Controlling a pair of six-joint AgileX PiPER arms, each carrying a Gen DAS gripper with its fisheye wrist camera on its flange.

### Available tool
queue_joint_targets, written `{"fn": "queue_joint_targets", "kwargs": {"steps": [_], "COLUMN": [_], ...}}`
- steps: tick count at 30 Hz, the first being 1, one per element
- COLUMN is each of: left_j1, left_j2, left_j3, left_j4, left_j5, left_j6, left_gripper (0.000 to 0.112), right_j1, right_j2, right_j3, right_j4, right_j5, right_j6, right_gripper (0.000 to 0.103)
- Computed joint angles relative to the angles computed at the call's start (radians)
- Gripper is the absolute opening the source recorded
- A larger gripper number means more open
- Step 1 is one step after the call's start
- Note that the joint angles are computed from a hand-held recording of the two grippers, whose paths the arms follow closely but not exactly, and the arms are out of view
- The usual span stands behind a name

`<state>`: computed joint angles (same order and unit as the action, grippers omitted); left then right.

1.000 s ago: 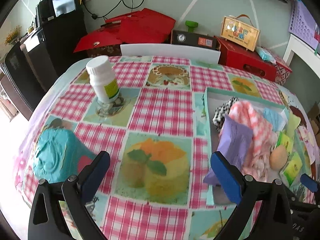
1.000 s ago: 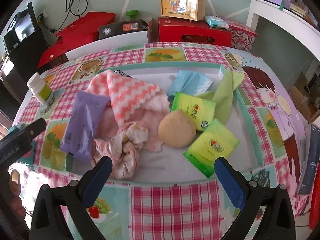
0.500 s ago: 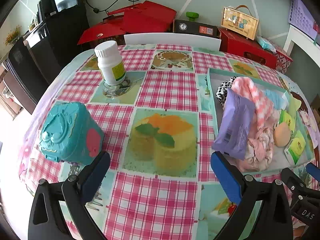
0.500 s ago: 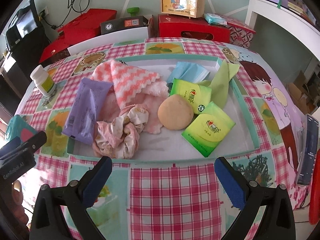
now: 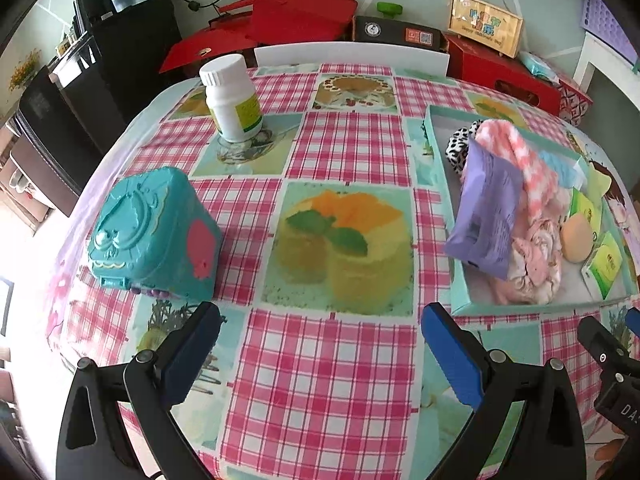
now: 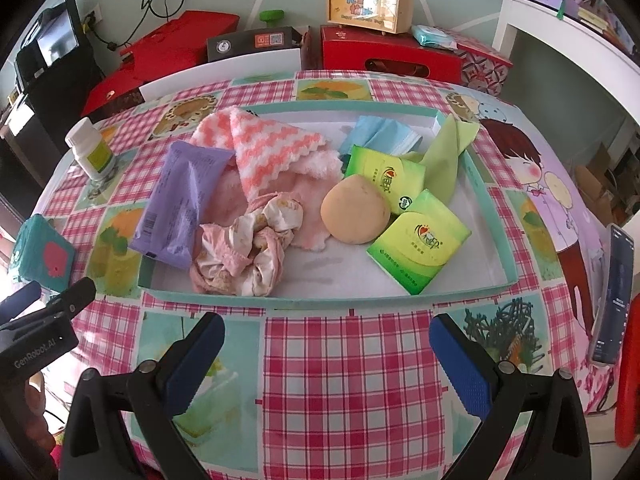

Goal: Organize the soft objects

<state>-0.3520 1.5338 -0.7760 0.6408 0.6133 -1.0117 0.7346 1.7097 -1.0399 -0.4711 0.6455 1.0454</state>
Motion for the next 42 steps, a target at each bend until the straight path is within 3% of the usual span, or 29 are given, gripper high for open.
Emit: {"fn": "queue_joint_targets", "kwargs": {"steps": [42], "left_j1": [0.013], "left_j2": [0.028], "left_j3": [0.0], "left_j4": [-0.091], "left_j5": [0.026], "left_j6": [0.093], "left_gripper": [0.1], "right_j1": [0.007], "right_j2": [0.016], "right_j3": [0.016], "right_j4": [0.022], "right_j5": [-0.006], "right_j6": [-0.026], "right_gripper": [0.103]}}
